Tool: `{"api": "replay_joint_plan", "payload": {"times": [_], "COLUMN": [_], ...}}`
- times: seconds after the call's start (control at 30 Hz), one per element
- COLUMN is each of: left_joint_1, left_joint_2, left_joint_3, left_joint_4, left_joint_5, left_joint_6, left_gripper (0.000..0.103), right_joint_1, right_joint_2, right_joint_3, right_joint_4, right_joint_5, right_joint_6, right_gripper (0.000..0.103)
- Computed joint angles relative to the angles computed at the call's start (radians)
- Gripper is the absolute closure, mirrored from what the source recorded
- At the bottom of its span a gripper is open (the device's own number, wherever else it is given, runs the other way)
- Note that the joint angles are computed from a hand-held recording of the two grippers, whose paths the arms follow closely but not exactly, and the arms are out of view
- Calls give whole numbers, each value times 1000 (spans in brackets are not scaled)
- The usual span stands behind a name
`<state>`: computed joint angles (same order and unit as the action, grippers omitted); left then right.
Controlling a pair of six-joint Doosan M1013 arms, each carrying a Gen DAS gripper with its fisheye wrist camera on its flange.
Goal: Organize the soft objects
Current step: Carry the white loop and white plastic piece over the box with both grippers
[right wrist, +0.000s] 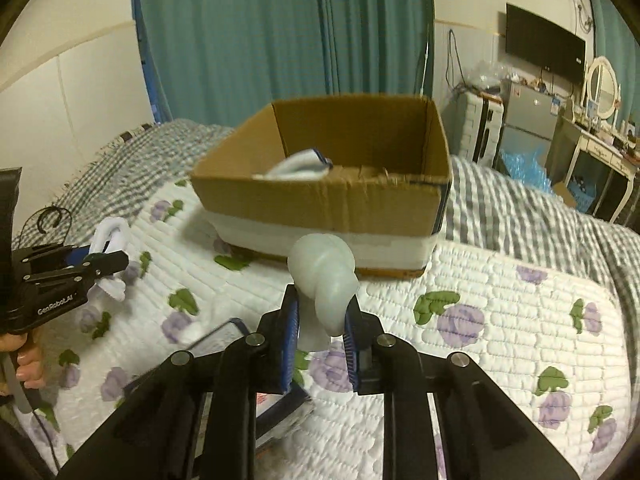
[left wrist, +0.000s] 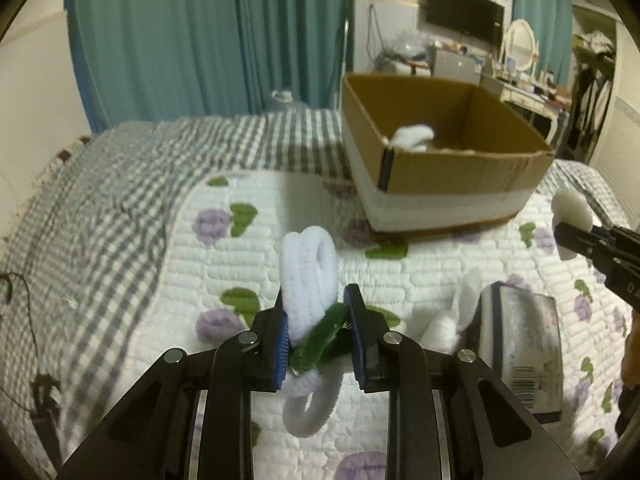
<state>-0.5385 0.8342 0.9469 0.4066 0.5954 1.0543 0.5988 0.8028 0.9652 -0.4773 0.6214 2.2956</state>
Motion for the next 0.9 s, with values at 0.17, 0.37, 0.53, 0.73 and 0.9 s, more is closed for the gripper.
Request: {"api": "replay_joint_plan", "payload": {"times": [0.17, 0.37, 0.53, 0.73, 0.9], "left_joint_1": [-2, -6, -13, -22, -28], "left_joint_2": [-37, -87, -122, -150, -163], "left_joint_3": [44, 99, 131, 153, 150], "left_joint_4": [60, 148, 213, 300, 375], "left_joint_5": [-58, -123, -173, -220, -244], "left_joint_6": [-57, -141, -205, -278, -327], "left_gripper": [79, 79, 79, 79, 79], "right_joint_1": [20, 44, 56, 70, 74], "right_joint_2": [-37, -78, -117, -148, -166], "right_joint_3": [33, 69, 102, 121, 132], "right_joint_4": [-93, -220, -317, -430, -502], "right_joint_5": [-30, -54, -71, -78, -88], "right_joint_6": [68, 174, 251, 333, 394], "right_gripper": [84, 84, 84, 84, 84]}}
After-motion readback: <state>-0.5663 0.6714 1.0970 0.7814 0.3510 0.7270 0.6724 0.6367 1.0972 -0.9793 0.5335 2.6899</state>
